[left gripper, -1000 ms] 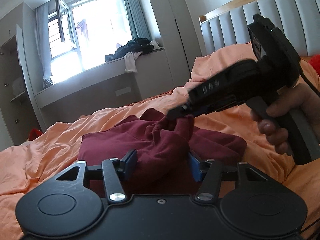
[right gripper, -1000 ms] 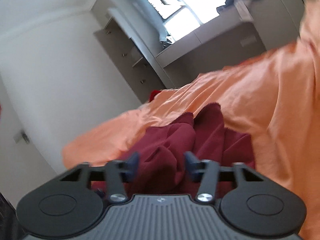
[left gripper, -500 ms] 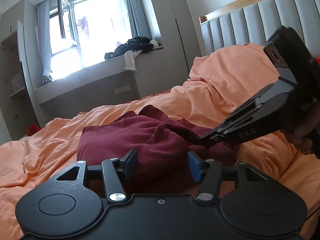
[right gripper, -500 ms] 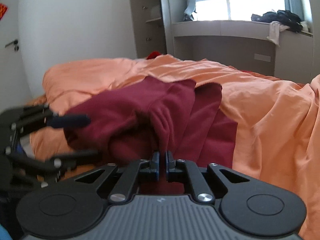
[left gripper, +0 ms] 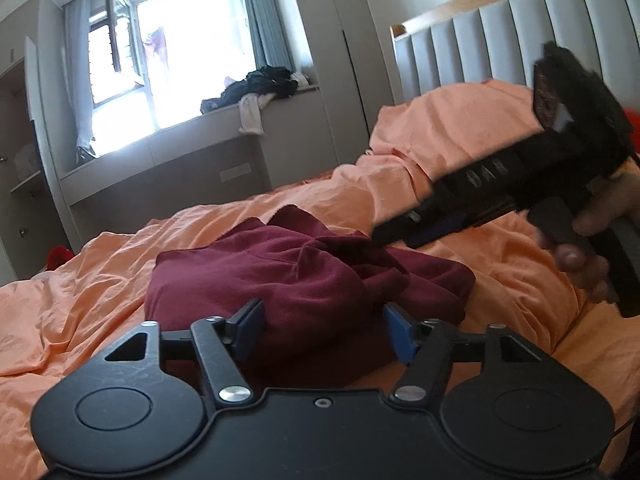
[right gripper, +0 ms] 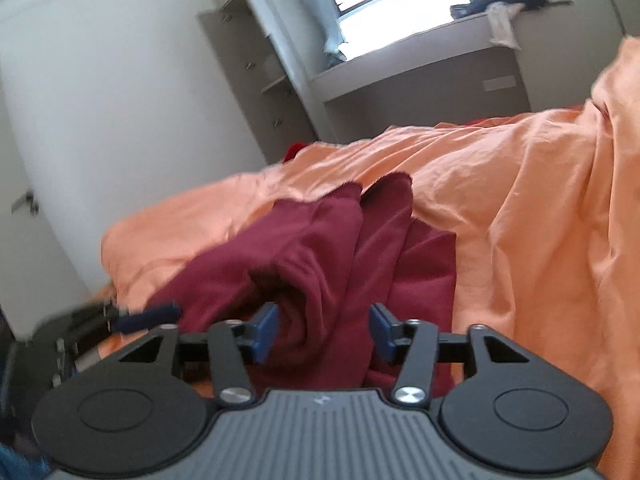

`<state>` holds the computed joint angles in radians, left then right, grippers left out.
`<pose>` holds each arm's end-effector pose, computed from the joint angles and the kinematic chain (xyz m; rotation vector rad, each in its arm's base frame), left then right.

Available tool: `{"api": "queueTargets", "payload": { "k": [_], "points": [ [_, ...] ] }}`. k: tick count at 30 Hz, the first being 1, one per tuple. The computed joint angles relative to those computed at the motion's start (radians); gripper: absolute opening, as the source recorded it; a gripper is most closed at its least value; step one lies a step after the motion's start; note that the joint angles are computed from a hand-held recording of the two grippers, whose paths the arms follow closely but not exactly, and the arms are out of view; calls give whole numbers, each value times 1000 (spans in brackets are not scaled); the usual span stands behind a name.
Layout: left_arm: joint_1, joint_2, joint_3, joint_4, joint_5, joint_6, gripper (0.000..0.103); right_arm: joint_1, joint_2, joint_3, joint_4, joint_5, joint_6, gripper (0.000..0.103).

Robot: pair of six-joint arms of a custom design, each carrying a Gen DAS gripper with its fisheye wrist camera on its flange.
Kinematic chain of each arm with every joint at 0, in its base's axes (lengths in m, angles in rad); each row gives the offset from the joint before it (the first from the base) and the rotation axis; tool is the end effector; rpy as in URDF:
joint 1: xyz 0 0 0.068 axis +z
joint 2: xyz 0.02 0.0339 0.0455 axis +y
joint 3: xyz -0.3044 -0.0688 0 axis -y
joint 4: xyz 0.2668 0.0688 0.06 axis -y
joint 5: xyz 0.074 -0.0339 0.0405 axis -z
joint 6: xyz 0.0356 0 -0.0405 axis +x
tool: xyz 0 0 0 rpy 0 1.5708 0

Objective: Fold small clothes

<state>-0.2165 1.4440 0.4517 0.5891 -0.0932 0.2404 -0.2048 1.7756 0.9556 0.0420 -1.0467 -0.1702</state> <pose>0.2725 -0.0565 0.1819 0.3876 1.9353 0.1076 0.3717 -0.0457 0.1930 -0.4501 2.0158 0.9815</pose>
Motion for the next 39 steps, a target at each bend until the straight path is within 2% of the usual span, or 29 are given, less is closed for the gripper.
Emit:
{"api": "queueTargets", "payload": {
  "k": [3,5,7,8,11,14,15,18,20,21,25,32,35,39],
  "points": [
    [5,-5,24,-44,15,-6,70,10,67,60,-15,-60,124,67],
    [15,-5,35,-67,36,-5,70,21,74,61,37,-45,170,69],
    [15,7,46,-82,30,1,63,37,75,50,132,-26,239,78],
    [9,14,56,-96,14,4,54,46,86,60,154,-26,271,78],
    [8,13,79,-138,9,-10,47,97,118,97,218,41,338,76],
    [11,2,83,-159,18,-34,39,166,134,126,233,215,304,64],
    [13,0,81,-158,19,-36,36,183,145,138,226,245,287,56],
    [8,-2,73,-150,17,-47,25,208,169,162,195,260,261,43],
    [2,-6,68,-143,13,-56,19,212,175,160,200,255,253,30],
    [-3,-7,67,-138,10,-62,15,209,179,158,212,236,264,17],
    [-30,5,57,-80,-21,-101,8,198,178,118,322,223,344,8],
    [-110,24,70,-30,-59,-113,7,163,124,19,577,253,469,5],
    [-133,55,108,-55,-51,-146,7,135,112,9,605,254,492,5],
    [-145,108,152,-95,-29,-166,3,109,127,31,560,283,482,5]
  ]
}}
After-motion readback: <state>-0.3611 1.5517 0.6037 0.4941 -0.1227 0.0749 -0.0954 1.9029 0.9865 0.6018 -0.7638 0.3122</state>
